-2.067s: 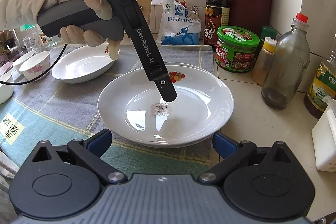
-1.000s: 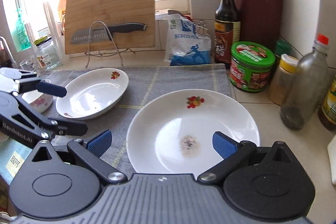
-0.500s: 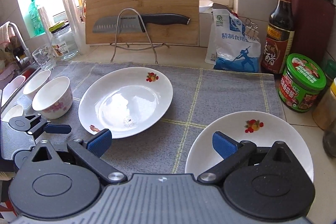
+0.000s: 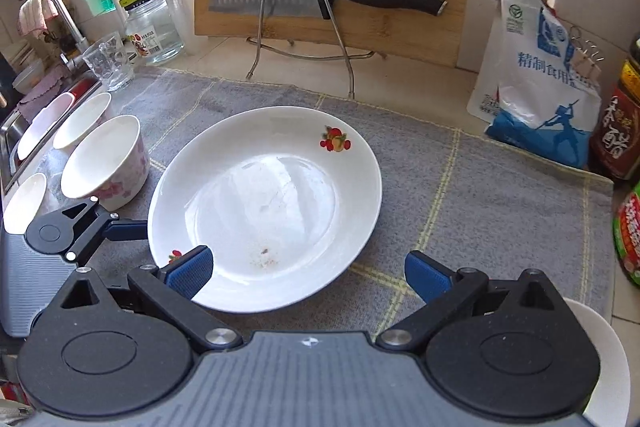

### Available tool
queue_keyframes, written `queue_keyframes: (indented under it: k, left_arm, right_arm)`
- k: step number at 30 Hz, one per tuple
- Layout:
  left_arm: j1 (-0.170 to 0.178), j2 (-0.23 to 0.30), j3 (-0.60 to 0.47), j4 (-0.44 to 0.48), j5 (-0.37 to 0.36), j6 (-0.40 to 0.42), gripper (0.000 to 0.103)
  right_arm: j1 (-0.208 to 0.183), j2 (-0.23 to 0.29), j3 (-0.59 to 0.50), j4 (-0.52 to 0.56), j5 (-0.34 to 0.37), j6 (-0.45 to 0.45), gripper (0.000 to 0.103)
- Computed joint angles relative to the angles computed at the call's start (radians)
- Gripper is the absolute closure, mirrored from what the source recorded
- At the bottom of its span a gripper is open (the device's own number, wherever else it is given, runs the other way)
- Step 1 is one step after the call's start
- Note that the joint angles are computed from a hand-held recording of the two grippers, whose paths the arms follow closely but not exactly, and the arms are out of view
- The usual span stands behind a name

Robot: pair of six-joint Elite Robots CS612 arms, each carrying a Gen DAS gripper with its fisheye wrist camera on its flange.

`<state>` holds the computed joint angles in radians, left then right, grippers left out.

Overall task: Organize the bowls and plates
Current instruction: 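Move the right tool to the fruit-decal white plate and close on its rim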

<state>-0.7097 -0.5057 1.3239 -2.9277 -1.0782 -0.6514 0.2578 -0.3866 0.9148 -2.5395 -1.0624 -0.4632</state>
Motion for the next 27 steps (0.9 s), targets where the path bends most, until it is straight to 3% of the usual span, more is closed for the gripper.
queue_keyframes:
  k: [8, 12, 17, 22, 27]
  left_arm:
    - [0.0, 0.005, -0.013, 0.017, 0.013, -0.024, 0.0]
    - [-0.003, 0.008, -0.009, -0.002, 0.024, -0.021, 0.0]
    - [-0.007, 0.007, -0.01, 0.008, 0.039, -0.046, 0.0]
    - [-0.009, 0.007, -0.009, 0.007, 0.047, -0.053, 0.0]
    - [-0.01, 0.009, -0.009, -0.003, 0.057, -0.053, 0.0]
  right_arm:
    - [0.018, 0.152, -0.342, 0.38, 0.0, -0.103, 0.0]
    - [0.027, 0.207, -0.461, 0.507, -0.011, -0.168, 0.0]
    - [0.032, 0.233, -0.522, 0.555, -0.032, -0.215, 0.0]
    - [0.021, 0.263, -0.583, 0.614, 0.017, -0.22, 0.0]
    - [0.022, 0.256, -0.571, 0.612, 0.012, -0.289, 0.0]
